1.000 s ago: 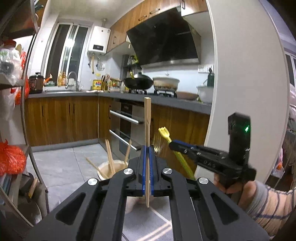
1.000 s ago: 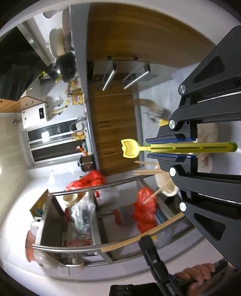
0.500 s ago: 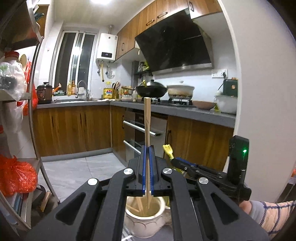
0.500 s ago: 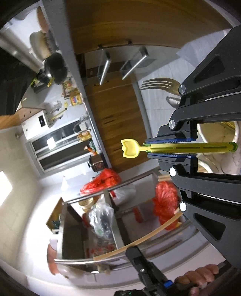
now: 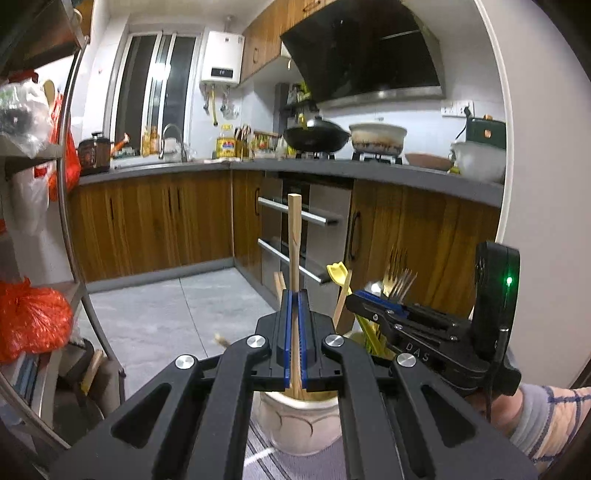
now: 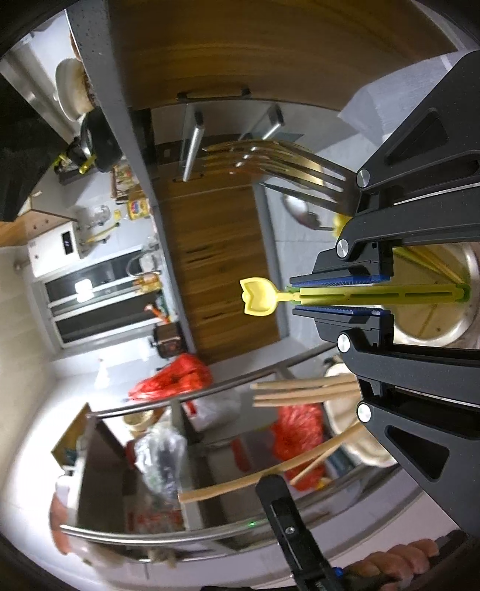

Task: Organize utensils
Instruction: 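Lower the chopstick into the larger pot while the right tool lowers the yellow utensil into the smaller pot, then open the left tool to release the chopstick while the right tool releases the yellow utensil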

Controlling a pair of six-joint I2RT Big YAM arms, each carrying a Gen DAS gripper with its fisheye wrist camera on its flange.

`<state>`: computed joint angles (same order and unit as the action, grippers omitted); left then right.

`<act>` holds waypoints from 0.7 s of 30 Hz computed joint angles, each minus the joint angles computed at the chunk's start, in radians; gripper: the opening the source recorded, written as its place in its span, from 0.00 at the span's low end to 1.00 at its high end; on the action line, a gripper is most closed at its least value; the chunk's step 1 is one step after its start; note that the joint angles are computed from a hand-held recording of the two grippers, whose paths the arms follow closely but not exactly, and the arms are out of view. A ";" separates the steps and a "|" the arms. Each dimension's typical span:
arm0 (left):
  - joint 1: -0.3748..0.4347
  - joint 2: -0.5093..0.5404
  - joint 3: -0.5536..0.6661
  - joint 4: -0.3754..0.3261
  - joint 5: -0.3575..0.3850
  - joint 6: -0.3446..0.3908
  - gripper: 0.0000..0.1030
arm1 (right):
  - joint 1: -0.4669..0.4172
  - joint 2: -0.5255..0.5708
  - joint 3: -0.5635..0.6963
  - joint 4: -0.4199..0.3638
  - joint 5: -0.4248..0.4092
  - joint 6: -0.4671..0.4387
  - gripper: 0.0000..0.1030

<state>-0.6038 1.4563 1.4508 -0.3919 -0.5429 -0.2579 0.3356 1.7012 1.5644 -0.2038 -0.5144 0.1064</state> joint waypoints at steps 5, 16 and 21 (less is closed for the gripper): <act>0.004 0.009 -0.011 -0.033 0.018 -0.038 0.03 | 0.002 -0.004 0.000 -0.068 -0.022 -0.056 0.10; 0.012 0.023 -0.011 -0.094 0.030 -0.109 0.03 | 0.010 -0.008 0.017 -0.211 -0.016 -0.157 0.10; 0.007 0.026 -0.008 -0.108 0.016 -0.121 0.03 | 0.005 -0.018 0.014 -0.228 -0.021 -0.163 0.19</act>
